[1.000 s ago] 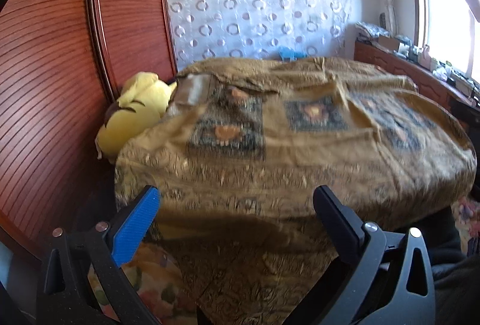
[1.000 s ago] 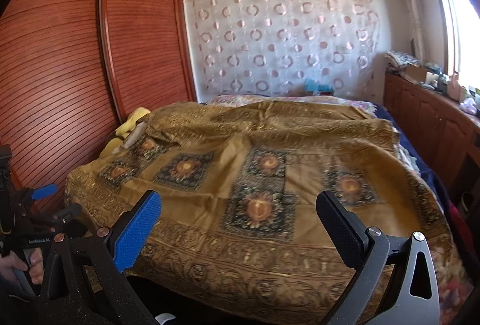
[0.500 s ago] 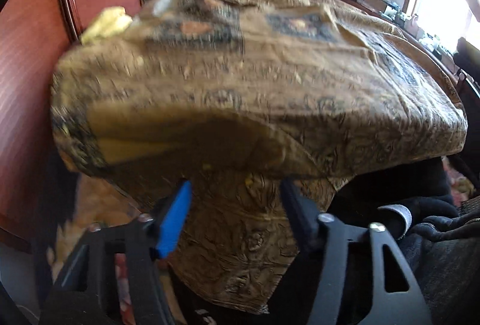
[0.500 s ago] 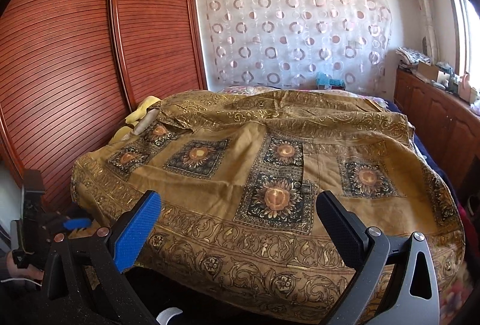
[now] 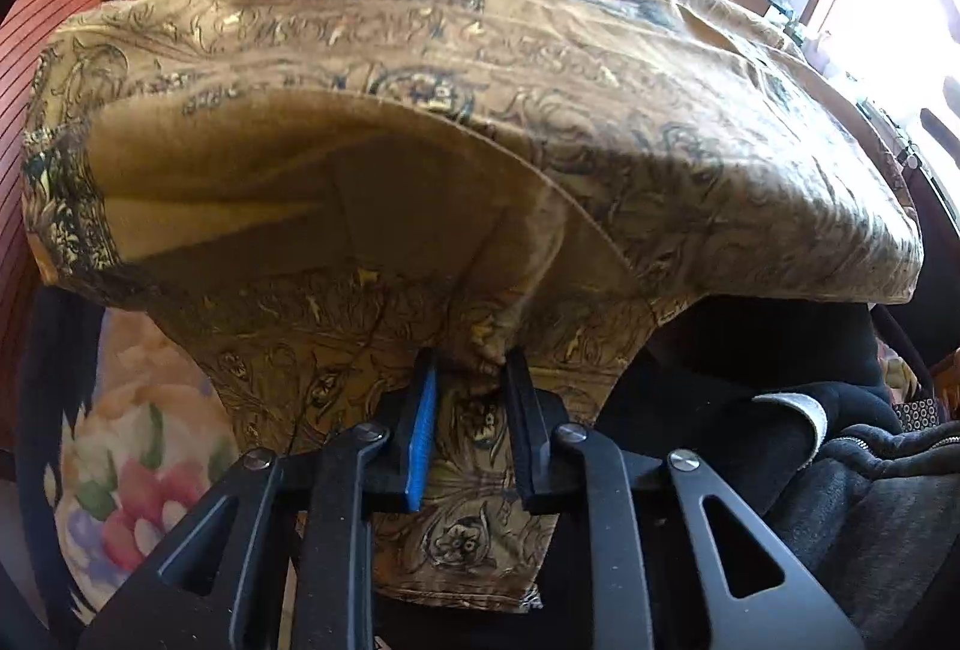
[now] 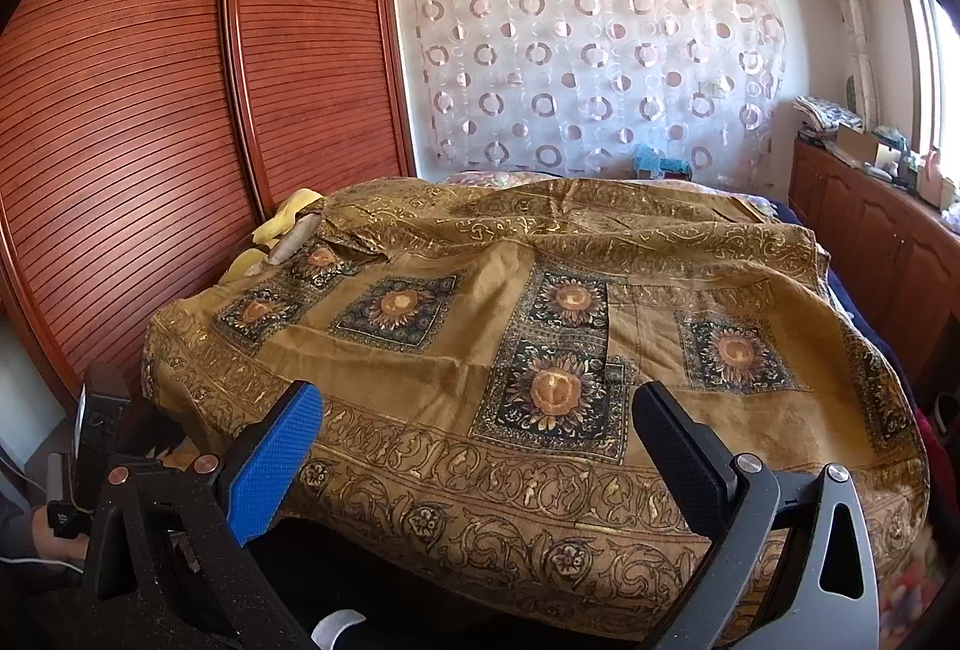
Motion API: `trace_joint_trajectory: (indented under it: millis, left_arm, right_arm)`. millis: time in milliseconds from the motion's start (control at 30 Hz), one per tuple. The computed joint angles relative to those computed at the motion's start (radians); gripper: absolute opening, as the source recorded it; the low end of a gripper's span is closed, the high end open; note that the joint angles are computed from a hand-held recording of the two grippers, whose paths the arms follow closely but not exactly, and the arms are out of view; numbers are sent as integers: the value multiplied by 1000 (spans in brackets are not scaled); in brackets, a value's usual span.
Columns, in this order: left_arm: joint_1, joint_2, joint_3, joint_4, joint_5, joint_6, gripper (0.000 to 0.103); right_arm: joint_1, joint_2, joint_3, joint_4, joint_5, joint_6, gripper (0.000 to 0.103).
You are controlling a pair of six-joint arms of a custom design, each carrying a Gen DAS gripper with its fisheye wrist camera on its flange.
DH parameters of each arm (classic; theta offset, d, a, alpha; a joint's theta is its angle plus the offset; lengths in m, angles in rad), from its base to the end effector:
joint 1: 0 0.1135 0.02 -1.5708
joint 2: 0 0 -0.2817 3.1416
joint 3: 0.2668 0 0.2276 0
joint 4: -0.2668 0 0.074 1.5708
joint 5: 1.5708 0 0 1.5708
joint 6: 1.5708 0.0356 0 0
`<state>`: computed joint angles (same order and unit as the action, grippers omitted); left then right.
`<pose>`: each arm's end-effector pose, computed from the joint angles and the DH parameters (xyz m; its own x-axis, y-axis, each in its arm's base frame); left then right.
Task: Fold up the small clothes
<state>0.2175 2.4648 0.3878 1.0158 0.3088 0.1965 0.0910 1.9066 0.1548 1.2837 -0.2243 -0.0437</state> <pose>0.2350 0.0409 -0.0254 -0.8478 0.0031 -0.5302 0.1068 0.9805 -0.1650 0.2277 0.0287 0.1037 -0.4364 -0.0826 -0.8960 -0.3056 0.9502 0.0613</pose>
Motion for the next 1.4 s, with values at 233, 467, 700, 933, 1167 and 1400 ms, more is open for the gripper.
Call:
trace_joint_trajectory:
  millis: [233,467,700,933,1167,1400]
  left_arm:
    - [-6,15,-20,66,-12,6,6]
    - [48,-265,-99,-144,33,198,5]
    - [86,-700,-31,-607,117,281,5]
    - [13,-677,182,-703,98,193,5]
    - [-30,-517,406,-768,79,120,5]
    - [0,-537,412,-774,139,116,46]
  right_arm:
    - [-14,-3,0,-11,-14,-2,103]
    - [-22,-6,-1,-17,-33,-10,103]
    - [-27,-18,49,-109,-113,-25,103]
    - [-16,-61,177,-317,-190,-88,101]
    - [29,-7,308,-435,-177,-104,101]
    - [95,90,459,-557,-161,-131,98]
